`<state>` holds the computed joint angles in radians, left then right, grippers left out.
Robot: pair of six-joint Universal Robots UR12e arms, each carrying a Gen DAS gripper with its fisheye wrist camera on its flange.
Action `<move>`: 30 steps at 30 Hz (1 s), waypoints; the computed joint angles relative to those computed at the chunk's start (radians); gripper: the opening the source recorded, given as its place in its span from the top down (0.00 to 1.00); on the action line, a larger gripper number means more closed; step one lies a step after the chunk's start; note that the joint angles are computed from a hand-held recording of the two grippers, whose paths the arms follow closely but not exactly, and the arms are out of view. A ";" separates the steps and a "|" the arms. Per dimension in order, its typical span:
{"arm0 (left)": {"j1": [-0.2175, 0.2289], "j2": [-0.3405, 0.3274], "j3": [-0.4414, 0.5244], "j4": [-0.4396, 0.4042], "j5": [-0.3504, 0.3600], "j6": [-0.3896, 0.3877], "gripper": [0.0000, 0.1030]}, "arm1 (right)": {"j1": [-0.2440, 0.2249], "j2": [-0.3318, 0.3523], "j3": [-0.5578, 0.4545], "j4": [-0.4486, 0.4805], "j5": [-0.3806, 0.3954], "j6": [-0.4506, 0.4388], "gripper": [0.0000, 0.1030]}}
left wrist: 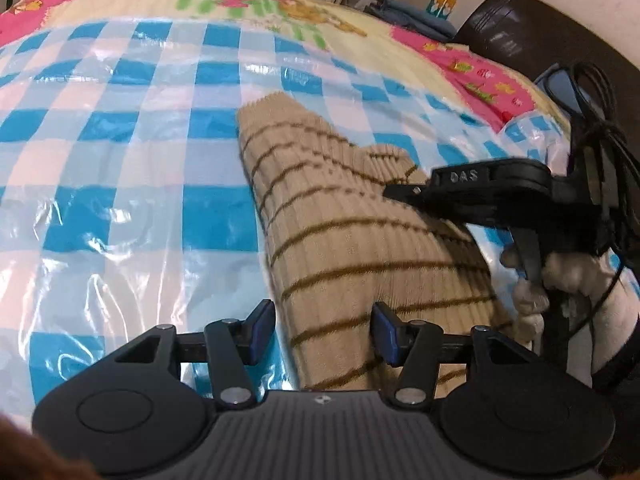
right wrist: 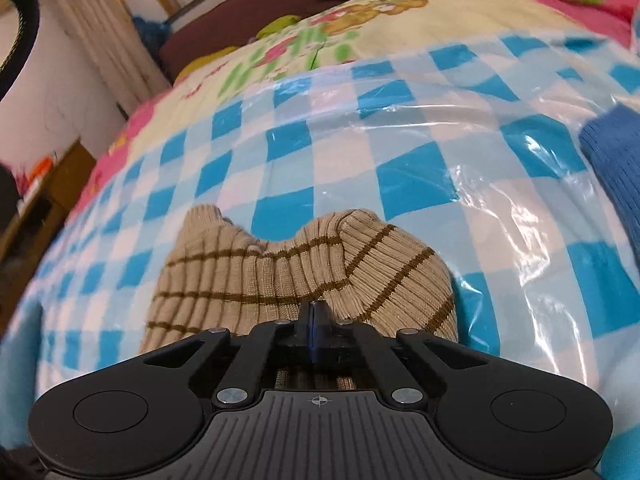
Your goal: Fold small clothes
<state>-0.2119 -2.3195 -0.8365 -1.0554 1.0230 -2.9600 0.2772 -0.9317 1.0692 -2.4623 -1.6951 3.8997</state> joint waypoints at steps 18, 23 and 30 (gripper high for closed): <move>-0.038 -0.260 0.457 -0.155 0.152 -0.125 0.43 | 0.044 -0.111 0.159 -0.064 -0.020 -0.105 0.89; -0.037 -0.228 0.399 -0.110 0.158 -0.127 0.43 | 0.039 -0.128 0.184 -0.095 -0.017 -0.053 0.89; 0.014 -0.072 0.145 -0.042 -0.015 -0.137 0.42 | 0.039 -0.183 0.259 -0.149 -0.058 0.012 0.55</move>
<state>-0.1976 -2.3916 -0.6920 -1.0977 1.0082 -3.0969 0.3159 -1.1148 1.3285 -2.6114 -1.7535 3.9115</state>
